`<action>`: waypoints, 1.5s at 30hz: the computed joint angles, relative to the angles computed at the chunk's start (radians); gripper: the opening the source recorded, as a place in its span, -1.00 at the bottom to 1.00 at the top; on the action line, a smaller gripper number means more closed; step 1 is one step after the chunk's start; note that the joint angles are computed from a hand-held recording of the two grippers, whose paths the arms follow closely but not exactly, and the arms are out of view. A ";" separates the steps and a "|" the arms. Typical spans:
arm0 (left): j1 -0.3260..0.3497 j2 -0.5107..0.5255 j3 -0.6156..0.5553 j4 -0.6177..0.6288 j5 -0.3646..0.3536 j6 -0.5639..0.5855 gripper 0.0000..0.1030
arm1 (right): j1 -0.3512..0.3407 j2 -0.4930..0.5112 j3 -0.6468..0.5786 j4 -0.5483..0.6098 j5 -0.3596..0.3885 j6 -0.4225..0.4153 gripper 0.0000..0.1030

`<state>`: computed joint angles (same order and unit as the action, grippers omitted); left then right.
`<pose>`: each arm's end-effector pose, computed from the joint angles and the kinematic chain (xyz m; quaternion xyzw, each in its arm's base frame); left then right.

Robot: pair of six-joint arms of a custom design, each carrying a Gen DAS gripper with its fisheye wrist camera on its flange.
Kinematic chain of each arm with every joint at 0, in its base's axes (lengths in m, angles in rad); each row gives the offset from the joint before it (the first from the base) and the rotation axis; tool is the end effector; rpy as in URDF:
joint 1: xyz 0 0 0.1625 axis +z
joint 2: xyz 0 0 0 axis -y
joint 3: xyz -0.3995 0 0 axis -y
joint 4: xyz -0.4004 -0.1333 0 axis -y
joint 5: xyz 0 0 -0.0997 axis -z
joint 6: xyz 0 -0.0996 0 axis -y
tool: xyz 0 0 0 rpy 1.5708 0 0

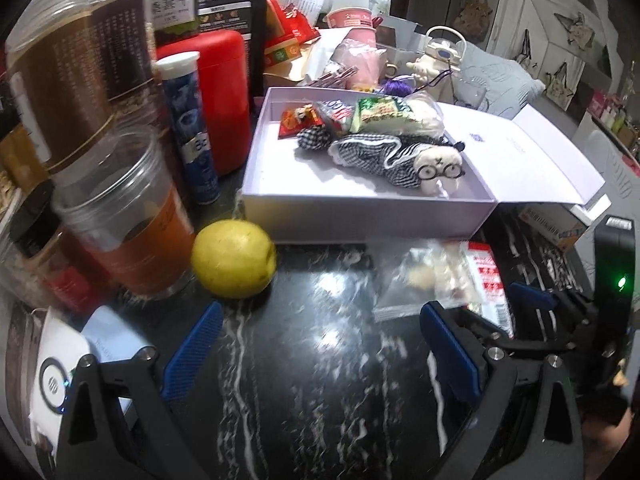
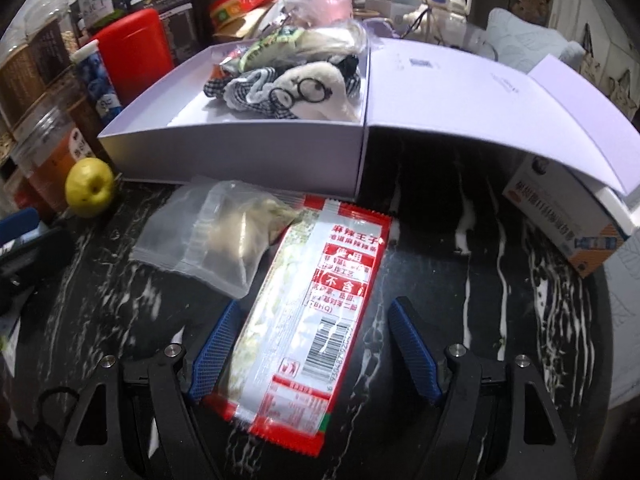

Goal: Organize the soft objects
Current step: 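Grasp the clear bag with the left gripper while the right grasps the red-white snack strip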

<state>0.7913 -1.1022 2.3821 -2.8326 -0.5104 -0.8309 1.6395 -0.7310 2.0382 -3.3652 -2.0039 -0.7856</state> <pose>-0.1204 -0.4351 0.0849 -0.0176 0.8625 -0.3592 0.3561 0.1278 -0.5246 0.0094 0.3455 -0.8841 0.1474 0.2779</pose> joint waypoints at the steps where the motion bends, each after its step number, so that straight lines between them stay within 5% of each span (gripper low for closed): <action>1: 0.003 0.006 -0.008 -0.004 -0.002 0.011 0.95 | 0.001 0.003 -0.004 0.000 -0.005 -0.004 0.51; 3: 0.012 0.026 -0.030 -0.019 -0.005 0.045 0.95 | -0.002 0.001 -0.002 -0.007 0.005 -0.018 0.51; 5: 0.023 0.051 -0.052 -0.065 -0.019 0.098 0.95 | -0.008 0.000 0.005 -0.029 0.016 -0.042 0.24; 10: 0.042 0.106 -0.102 -0.141 -0.050 0.186 0.95 | -0.023 -0.032 0.013 0.009 0.039 -0.048 0.04; 17: 0.105 0.180 -0.189 -0.229 -0.174 0.314 0.95 | -0.053 -0.077 0.031 0.011 0.046 -0.039 0.01; 23: 0.153 0.218 -0.251 -0.172 -0.252 0.318 0.95 | -0.076 -0.099 0.039 0.001 0.042 -0.039 0.01; 28: 0.172 0.239 -0.279 -0.106 -0.251 0.299 0.95 | -0.086 -0.110 0.050 -0.010 0.046 -0.051 0.01; 37: 0.145 0.301 -0.314 -0.055 -0.123 0.340 0.95 | -0.081 -0.091 0.048 -0.041 0.036 -0.075 0.17; 41: 0.126 0.293 -0.278 -0.123 -0.109 0.349 0.34 | -0.088 -0.094 0.059 -0.058 0.058 -0.087 -0.04; 45: 0.110 0.272 -0.242 -0.147 -0.144 0.338 0.26 | -0.093 -0.112 0.078 -0.057 0.067 -0.062 -0.09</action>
